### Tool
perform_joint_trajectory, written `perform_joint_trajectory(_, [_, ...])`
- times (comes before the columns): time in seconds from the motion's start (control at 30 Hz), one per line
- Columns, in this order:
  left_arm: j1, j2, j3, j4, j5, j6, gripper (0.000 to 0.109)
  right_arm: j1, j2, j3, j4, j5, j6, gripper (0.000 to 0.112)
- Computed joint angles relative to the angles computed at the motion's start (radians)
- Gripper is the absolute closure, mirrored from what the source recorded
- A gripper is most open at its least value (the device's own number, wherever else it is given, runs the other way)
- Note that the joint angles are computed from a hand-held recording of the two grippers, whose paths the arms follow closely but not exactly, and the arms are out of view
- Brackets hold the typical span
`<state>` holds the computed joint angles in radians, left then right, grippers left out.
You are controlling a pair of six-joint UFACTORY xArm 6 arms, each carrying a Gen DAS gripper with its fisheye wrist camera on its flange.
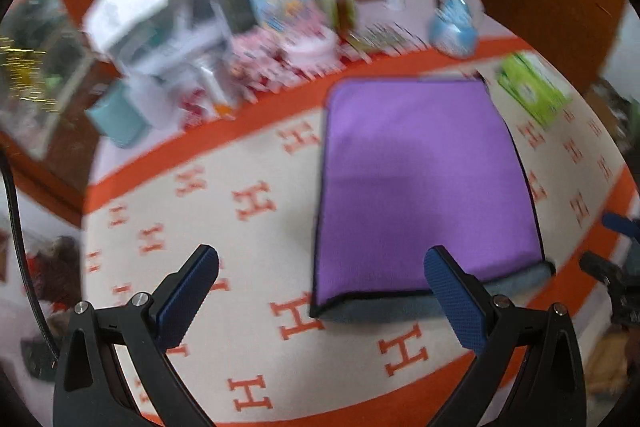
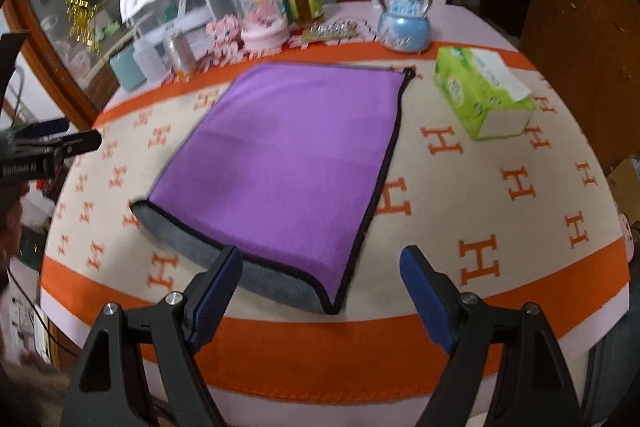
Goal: Fold towel
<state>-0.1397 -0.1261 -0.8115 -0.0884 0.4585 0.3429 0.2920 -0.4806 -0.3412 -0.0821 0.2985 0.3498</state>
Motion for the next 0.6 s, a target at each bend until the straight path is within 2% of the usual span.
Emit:
perform_joint_trajectory(0.13, [0.030,0.065,-0.006,-0.166,0.019,0.270,0.007,0.013,0.048,0.019,0.096,-0.040,-0.129,0.036])
perform_joint_trajectory(0.27, [0.039,0.105,-0.002,-0.268,0.032,0.465,0.010,0.030,0.101,0.014,0.272,-0.051,-0.313,0.042])
perform_joint_trajectory(0.5, [0.072,0.203,-0.086,-0.391,0.181,0.644,0.016,0.038,0.176,-0.039,0.556,-0.027,-0.588,0.057])
perform_joint_trajectory(0.6, [0.086,0.229,-0.118,-0.449,0.236,0.710,0.022,0.039,0.208,-0.062,0.601,-0.020,-0.655,0.064])
